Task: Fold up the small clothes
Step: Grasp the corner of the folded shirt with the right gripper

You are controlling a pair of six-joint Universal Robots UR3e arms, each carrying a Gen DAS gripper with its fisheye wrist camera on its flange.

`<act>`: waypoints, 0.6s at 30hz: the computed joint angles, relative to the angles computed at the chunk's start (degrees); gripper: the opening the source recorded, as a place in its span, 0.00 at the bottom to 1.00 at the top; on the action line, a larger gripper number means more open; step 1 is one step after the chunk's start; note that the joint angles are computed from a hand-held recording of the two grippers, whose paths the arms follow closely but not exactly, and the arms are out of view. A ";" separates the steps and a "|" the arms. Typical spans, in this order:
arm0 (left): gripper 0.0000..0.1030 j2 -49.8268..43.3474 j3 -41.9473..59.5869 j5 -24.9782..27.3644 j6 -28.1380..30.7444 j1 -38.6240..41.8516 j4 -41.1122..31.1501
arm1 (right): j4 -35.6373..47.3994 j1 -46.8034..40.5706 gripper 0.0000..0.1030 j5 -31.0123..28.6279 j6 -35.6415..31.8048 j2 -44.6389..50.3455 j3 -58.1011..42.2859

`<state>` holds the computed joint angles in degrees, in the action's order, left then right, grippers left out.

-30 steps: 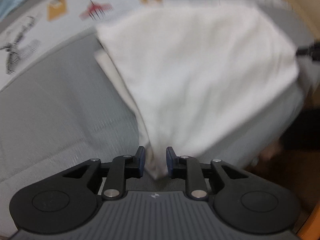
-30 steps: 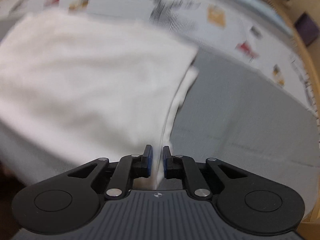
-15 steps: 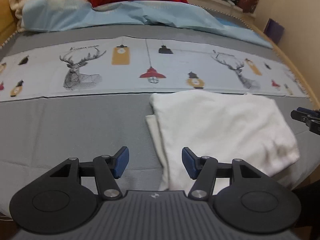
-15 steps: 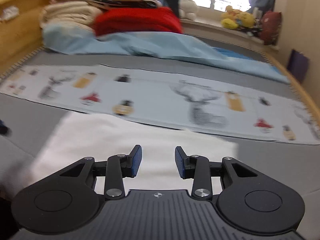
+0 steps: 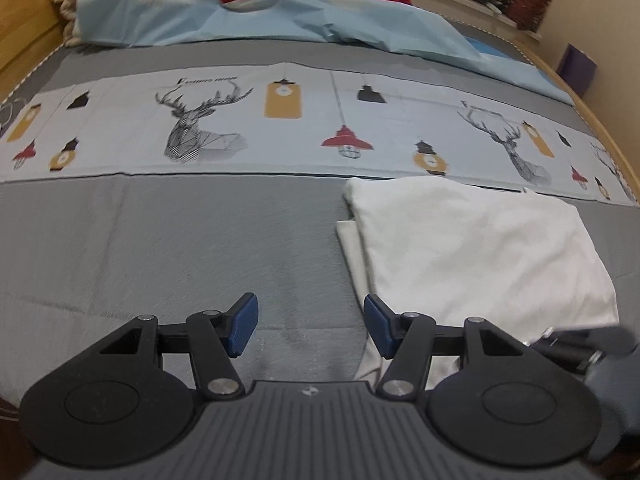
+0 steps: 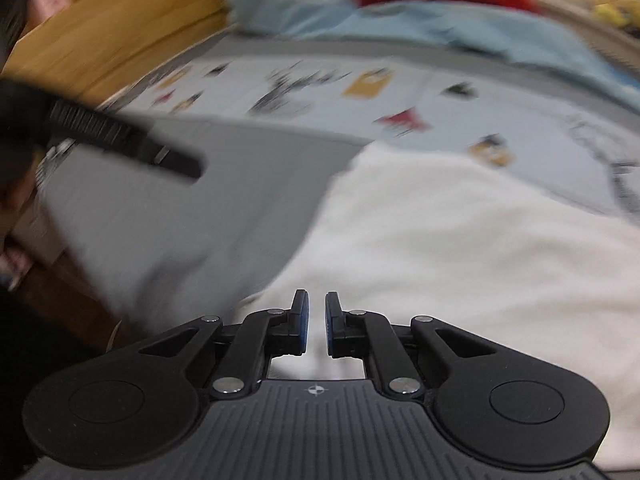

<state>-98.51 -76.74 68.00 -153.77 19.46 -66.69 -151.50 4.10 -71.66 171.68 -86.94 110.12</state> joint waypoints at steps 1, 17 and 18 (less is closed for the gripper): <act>0.62 -0.12 0.23 -0.06 -0.37 0.30 -0.31 | 0.52 1.18 0.16 -0.33 -0.63 1.00 -0.81; 0.62 -2.90 3.65 0.45 -2.79 0.17 -3.41 | 2.39 13.34 0.46 -9.75 -5.76 14.65 -10.89; 0.62 -2.91 3.61 0.10 -2.70 0.31 -3.45 | 2.13 13.00 0.47 -9.37 -5.92 14.81 -10.72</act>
<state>-101.42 -73.13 68.09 -156.47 19.77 -70.15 -149.37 17.10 -81.03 165.76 -72.14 99.40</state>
